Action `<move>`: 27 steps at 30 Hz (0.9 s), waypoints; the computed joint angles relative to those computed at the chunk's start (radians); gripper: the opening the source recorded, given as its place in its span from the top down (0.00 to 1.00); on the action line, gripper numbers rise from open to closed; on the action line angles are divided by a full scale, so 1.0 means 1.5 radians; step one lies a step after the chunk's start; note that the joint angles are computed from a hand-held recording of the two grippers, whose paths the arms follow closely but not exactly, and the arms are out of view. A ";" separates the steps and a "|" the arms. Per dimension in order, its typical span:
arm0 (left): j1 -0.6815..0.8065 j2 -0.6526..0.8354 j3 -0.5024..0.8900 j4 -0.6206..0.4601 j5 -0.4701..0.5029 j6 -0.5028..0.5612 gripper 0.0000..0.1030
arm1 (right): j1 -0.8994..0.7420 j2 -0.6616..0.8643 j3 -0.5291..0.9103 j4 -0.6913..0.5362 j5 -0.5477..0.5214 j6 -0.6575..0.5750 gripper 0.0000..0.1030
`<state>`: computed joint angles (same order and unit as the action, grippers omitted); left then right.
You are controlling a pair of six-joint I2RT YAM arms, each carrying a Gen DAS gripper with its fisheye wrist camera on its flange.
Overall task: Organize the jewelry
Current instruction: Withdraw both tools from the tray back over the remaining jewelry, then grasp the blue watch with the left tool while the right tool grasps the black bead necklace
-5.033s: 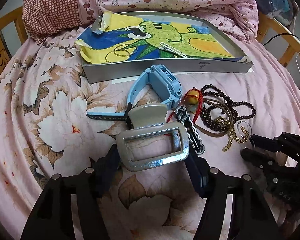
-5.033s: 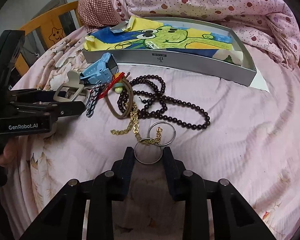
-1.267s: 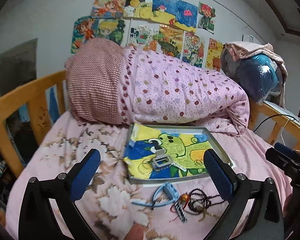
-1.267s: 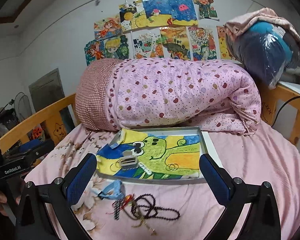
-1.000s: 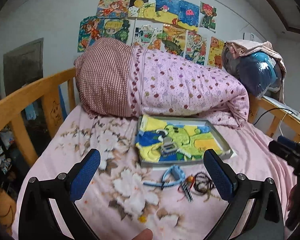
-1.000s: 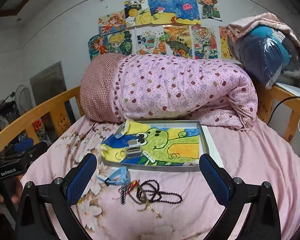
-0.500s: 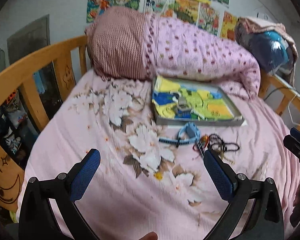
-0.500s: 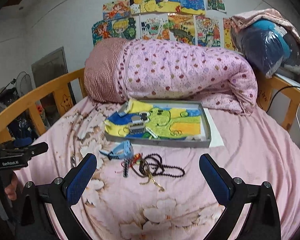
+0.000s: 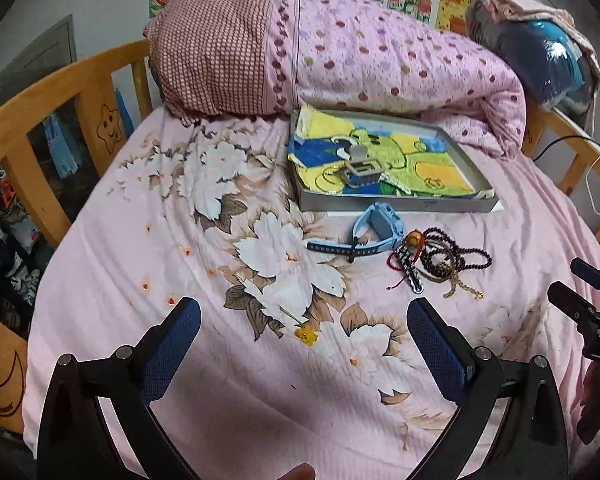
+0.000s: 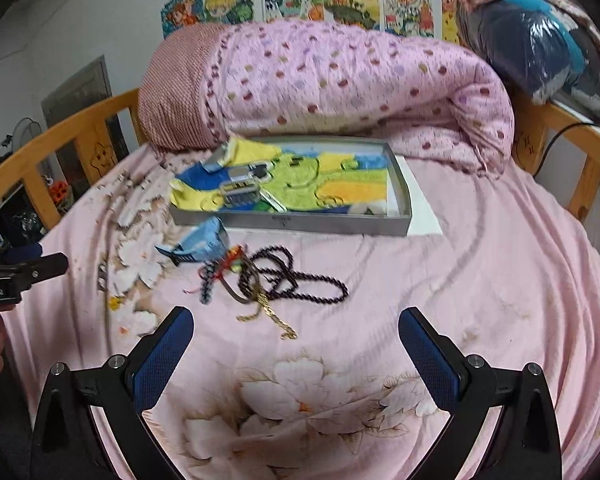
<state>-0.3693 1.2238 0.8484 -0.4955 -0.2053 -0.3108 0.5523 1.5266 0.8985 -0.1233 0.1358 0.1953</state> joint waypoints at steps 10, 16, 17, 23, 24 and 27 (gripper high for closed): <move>0.033 0.105 0.044 0.015 0.050 0.003 0.02 | -0.072 0.116 0.069 -0.020 -0.064 -0.041 0.00; 0.026 0.211 0.103 0.060 0.043 0.051 0.02 | -0.103 0.182 0.123 -0.035 -0.115 -0.071 0.00; 0.023 0.230 0.111 0.077 0.039 0.068 0.02 | -0.105 0.189 0.130 -0.037 -0.121 -0.078 0.00; 0.041 0.322 0.133 0.169 0.086 0.195 0.02 | -0.117 0.255 0.207 -0.056 -0.159 -0.131 0.00; 0.044 0.330 0.133 0.177 0.092 0.211 0.02 | -0.118 0.268 0.223 -0.060 -0.165 -0.142 0.00; 0.064 0.361 0.143 0.198 0.127 0.251 0.02 | -0.121 0.303 0.263 -0.070 -0.176 -0.162 0.00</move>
